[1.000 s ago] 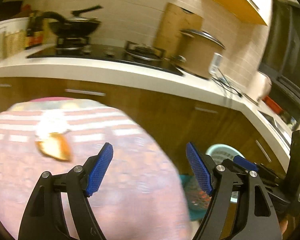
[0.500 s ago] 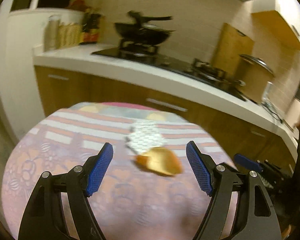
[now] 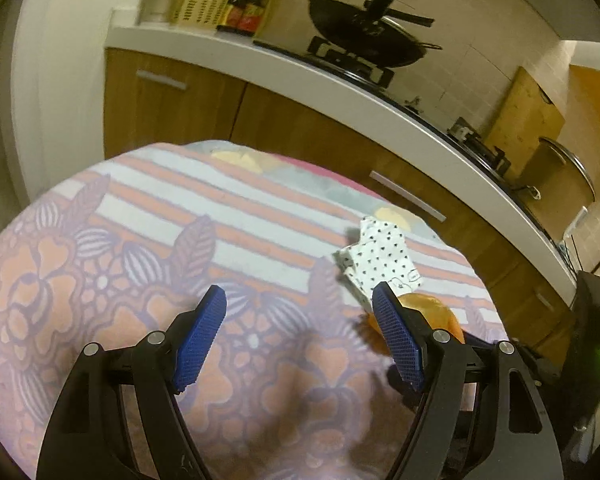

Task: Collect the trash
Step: 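Grasp the orange peel with the right tool while the left tool grasps the heart-print napkin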

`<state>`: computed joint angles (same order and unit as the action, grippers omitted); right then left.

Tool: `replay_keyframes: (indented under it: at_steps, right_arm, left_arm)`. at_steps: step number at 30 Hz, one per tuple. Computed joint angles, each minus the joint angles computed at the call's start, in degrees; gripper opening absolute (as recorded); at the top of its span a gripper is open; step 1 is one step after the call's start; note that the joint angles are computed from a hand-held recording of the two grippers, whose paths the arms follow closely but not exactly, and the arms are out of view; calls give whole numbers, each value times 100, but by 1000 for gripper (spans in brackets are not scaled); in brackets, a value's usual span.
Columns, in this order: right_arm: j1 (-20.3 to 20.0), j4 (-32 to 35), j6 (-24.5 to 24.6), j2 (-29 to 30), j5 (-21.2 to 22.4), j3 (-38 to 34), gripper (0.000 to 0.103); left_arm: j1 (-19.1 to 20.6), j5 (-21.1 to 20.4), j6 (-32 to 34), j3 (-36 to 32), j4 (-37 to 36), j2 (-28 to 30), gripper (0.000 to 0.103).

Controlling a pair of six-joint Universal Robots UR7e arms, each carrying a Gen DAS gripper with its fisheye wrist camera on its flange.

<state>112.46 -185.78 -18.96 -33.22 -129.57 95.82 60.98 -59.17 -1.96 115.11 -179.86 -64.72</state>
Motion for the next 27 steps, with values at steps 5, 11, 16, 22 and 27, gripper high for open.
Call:
replay_keyframes:
  at_steps: [5,11,16,22,27]
  right_arm:
    - [-15,204,146,193,-150,-331,71]
    - [-139,20,428,-215,437,134,24]
    - [-197,-703,517,-641,420,734,23]
    - [-408,-1214,620,-963,282,1112,23]
    - [-666,-1172,932,-1106,583,1270,23]
  left_arm:
    - [-5,17,13,8,-13,-11,74]
    - [-37,-81,-34,-36,291,-49,74]
    - [-210,-105,147,-290,900,13,75]
    - [-268,-93,391,-963,1416,672,80]
    - [-199,177,564,-1451,1572,1236,80]
